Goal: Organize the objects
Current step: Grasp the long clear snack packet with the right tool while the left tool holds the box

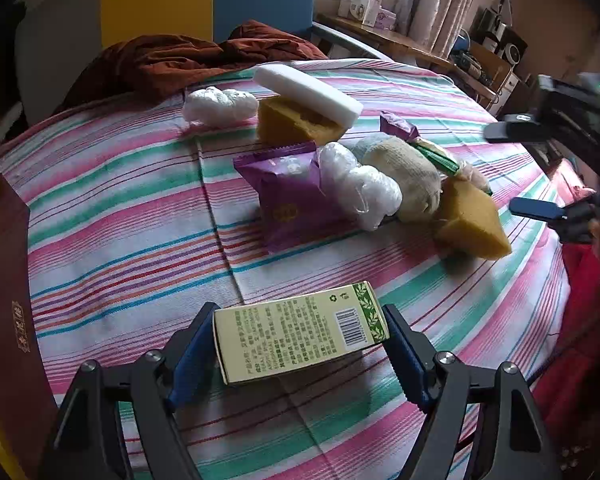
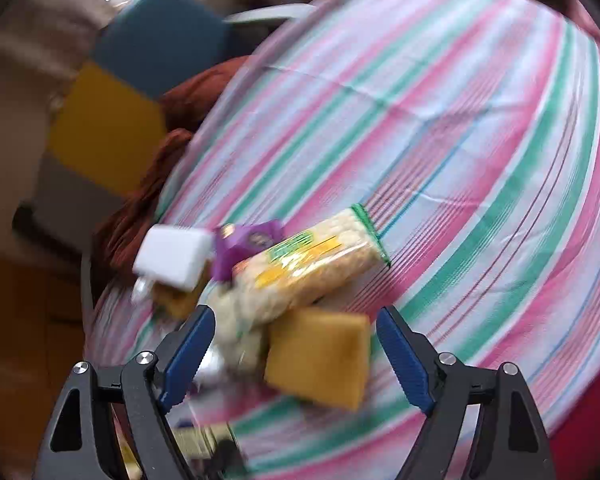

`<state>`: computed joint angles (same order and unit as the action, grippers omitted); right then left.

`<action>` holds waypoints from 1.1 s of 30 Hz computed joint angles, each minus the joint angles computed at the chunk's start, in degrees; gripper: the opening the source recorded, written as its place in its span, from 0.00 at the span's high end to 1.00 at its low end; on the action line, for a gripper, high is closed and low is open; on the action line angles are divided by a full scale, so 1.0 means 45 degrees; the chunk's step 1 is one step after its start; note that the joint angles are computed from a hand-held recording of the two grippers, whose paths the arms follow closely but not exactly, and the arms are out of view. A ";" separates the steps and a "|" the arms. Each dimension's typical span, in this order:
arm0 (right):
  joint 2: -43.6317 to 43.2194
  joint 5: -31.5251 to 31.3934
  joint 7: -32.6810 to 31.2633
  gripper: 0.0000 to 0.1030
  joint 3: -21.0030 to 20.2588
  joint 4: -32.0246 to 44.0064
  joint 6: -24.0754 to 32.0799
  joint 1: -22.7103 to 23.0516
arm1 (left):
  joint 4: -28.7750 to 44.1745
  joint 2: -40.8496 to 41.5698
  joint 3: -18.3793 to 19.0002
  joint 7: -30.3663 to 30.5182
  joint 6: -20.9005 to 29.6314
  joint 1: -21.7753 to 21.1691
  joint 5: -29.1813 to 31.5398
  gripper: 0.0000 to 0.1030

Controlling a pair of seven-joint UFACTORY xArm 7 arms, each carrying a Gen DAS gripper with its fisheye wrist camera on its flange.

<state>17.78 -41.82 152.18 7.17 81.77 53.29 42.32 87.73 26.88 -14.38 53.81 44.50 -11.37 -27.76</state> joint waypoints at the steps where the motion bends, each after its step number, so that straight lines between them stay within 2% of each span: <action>1: -0.0079 -0.0253 0.0759 0.18 -0.0151 -0.0336 -0.0304 0.0012 | 0.0009 0.0022 0.0007 -0.0035 -0.0042 -0.0029 0.0026 0.23; 6: -0.0280 -0.1937 0.3811 0.18 -0.0573 -0.1707 -0.2228 -0.0264 | 0.0193 0.0147 -0.0034 -0.0132 0.0035 -0.0043 0.0030 0.22; 8: -0.0252 -0.2312 0.3986 0.20 -0.0547 -0.1710 -0.2187 -0.0353 | 0.0263 0.0198 -0.0030 -0.0187 0.0061 -0.0050 0.0041 0.22; 9: -0.0218 -0.2195 0.3667 0.26 -0.0460 -0.1637 -0.2098 -0.0454 | 0.0243 0.0192 -0.0033 -0.0207 0.0023 -0.0057 0.0036 0.22; 10: -0.0157 -0.2044 0.3379 0.37 -0.0390 -0.1563 -0.2077 -0.0546 | 0.0214 0.0182 -0.0041 -0.0223 -0.0027 -0.0057 0.0016 0.22; 12: -0.0136 -0.1955 0.3241 0.53 -0.0382 -0.1646 -0.2354 -0.0656 | 0.0111 0.0137 -0.0071 -0.0159 -0.0134 -0.0025 -0.0038 0.22; 14: -0.0187 -0.2136 0.3369 0.59 -0.0411 -0.1692 -0.2285 -0.0578 | -0.0071 0.0060 -0.0113 0.0059 -0.0363 -0.0013 -0.0056 0.23; 15: -0.0138 -0.2117 0.3222 0.65 -0.0381 -0.1567 -0.2106 -0.0557 | -0.0187 0.0015 -0.0127 0.0174 -0.0513 -0.0017 -0.0058 0.23; 18: -0.0188 -0.2503 0.3215 0.70 -0.0387 -0.1356 -0.1419 -0.0332 | -0.0375 -0.0067 -0.0185 0.0386 -0.0795 0.0010 -0.0158 0.24; 19: -0.0234 -0.2632 0.3113 0.77 -0.0359 -0.1293 -0.1133 -0.0284 | -0.0386 -0.0085 -0.0181 0.0394 -0.0800 0.0022 -0.0175 0.24; 23: -0.0302 -0.3113 0.2781 0.78 -0.0223 -0.1000 -0.0134 -0.0166 | -0.0321 -0.0151 -0.0151 0.0362 -0.0494 0.0130 -0.0280 0.24; 29: -0.0153 -0.2234 0.1619 0.76 0.0058 -0.0631 0.0304 -0.0424 | -0.0474 -0.0332 -0.0005 0.0227 -0.0349 0.0108 -0.0215 0.24; 33: -0.0638 -0.3173 0.4226 0.56 -0.0200 -0.1946 -0.1230 -0.0445 | -0.0588 -0.0427 0.0049 0.0189 -0.0298 0.0123 -0.0163 0.24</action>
